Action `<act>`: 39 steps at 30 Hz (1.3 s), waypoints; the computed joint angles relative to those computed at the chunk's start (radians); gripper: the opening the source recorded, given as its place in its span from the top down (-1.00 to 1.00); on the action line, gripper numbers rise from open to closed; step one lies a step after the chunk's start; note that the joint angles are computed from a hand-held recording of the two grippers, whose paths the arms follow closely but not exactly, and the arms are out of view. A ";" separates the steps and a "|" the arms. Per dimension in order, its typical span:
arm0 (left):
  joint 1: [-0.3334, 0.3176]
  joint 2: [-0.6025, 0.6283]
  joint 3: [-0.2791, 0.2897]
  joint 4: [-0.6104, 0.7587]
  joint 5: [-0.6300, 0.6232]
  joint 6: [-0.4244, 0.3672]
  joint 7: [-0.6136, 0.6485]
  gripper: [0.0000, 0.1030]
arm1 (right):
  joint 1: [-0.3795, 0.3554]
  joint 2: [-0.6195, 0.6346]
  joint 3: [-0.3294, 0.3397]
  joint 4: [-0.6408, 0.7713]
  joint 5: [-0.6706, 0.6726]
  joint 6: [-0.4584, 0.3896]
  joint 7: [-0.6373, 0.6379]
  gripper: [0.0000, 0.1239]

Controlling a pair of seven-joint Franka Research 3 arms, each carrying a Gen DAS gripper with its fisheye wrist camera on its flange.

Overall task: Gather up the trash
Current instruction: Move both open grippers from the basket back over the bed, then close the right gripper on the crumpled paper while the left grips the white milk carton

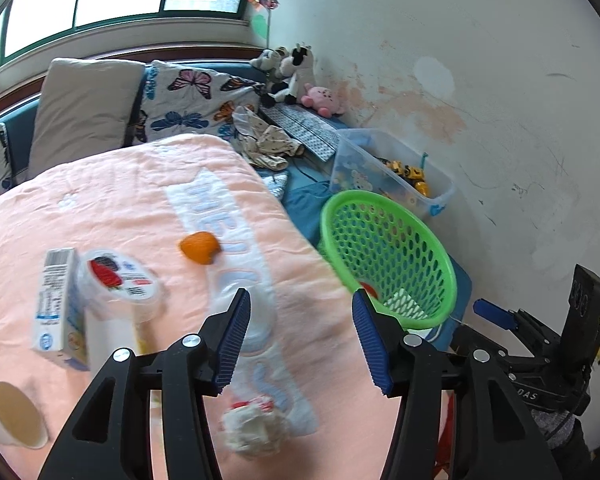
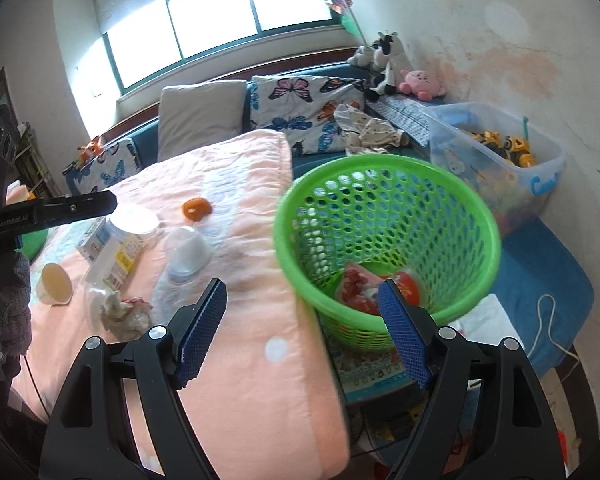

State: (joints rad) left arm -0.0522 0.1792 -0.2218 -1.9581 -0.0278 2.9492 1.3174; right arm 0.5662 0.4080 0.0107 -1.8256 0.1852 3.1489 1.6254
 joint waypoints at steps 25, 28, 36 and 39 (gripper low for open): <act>0.055 -0.095 0.099 -0.146 0.096 0.007 -0.153 -0.07 | -0.015 0.174 0.210 0.262 0.051 -0.178 -0.290 -0.32; 0.060 -0.099 0.114 -0.154 0.139 0.004 -0.195 -0.10 | 0.011 0.209 0.198 0.316 0.049 -0.220 -0.304 -0.32; 0.088 -0.095 0.135 -0.153 0.199 -0.016 -0.271 -0.23 | 0.061 0.282 0.161 0.424 0.035 -0.294 -0.299 -0.32; 0.097 -0.087 0.143 -0.146 0.218 -0.026 -0.298 -0.30 | 0.063 0.301 0.162 0.452 0.035 -0.311 -0.299 -0.32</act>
State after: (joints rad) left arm 0.0452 0.0919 -0.0792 -2.1042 0.1902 2.9232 1.0190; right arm 0.6295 0.7090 0.1728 -1.3735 0.2197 2.8377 1.3264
